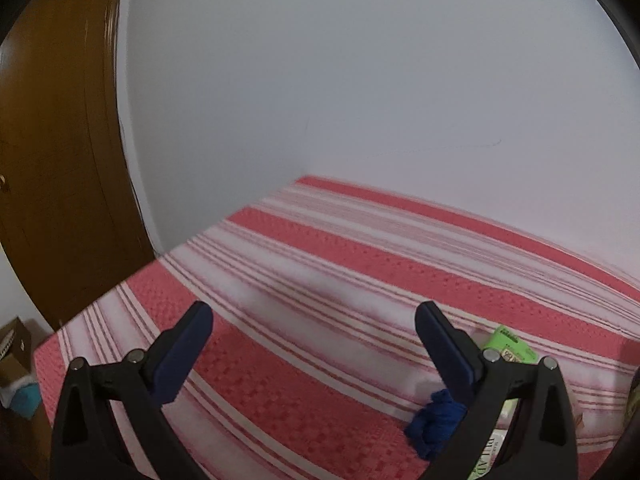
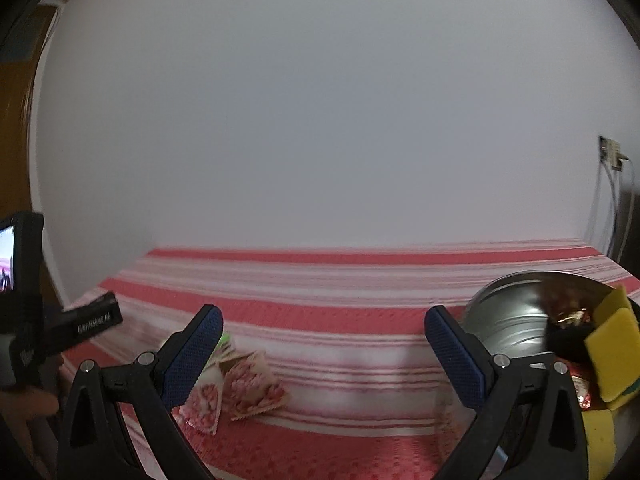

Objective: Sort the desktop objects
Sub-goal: 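Move both open grippers back to the remaining packets on the cloth, then grasp the pink floral packet with the right gripper while the left gripper grasps the green tissue pack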

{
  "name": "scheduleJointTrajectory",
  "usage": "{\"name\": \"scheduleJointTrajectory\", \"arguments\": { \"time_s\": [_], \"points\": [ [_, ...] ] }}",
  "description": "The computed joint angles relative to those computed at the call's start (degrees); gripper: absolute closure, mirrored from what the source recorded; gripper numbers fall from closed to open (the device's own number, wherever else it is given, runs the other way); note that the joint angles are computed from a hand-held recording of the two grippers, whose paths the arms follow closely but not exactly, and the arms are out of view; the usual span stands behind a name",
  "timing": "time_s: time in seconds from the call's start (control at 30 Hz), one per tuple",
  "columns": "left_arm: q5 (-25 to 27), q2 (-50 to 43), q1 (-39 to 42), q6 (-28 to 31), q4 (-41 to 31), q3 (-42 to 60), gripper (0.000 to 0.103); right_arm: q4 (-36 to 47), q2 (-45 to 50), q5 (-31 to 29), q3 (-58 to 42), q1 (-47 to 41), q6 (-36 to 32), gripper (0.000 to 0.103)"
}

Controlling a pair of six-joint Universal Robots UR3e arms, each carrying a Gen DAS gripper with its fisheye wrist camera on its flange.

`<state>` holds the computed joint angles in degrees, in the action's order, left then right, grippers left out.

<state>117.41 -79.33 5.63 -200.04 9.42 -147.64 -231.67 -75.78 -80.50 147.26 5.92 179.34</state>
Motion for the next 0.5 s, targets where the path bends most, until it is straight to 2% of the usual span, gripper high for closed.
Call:
{"name": "scheduleJointTrajectory", "arguments": {
  "time_s": [0.07, 0.2, 0.27, 0.33, 0.4, 0.5],
  "points": [
    [-1.42, 0.4, 0.55, 0.18, -1.31, 0.22, 0.001, 8.9, -1.19, 1.95, -3.48, 0.57, -2.47, 0.001],
    [-1.9, 0.75, 0.49, -0.37, -2.13, 0.1, 0.001, 27.07, -0.26, 1.64, -13.01, 3.7, -6.81, 0.003],
    [-2.41, 1.14, 0.87, -0.78, -3.2, 0.37, 0.001, 32.49, 0.66, 1.95, -16.28, 4.05, -8.0, 0.016],
    [-4.03, 1.28, 2.42, -0.29, -3.67, 0.39, 0.001, 37.44, 1.88, 1.16, -19.79, 4.63, -9.11, 0.02],
    [-5.12, 1.63, 3.14, -0.1, -4.8, 0.75, 0.001, 43.42, 2.75, 0.77, -22.94, 5.46, -10.29, 0.029],
    [-6.65, 2.02, 4.0, 0.29, -5.42, 0.62, 0.001, 52.1, 4.95, 0.46, -28.31, 6.77, -11.8, 0.032]
  ]
}}
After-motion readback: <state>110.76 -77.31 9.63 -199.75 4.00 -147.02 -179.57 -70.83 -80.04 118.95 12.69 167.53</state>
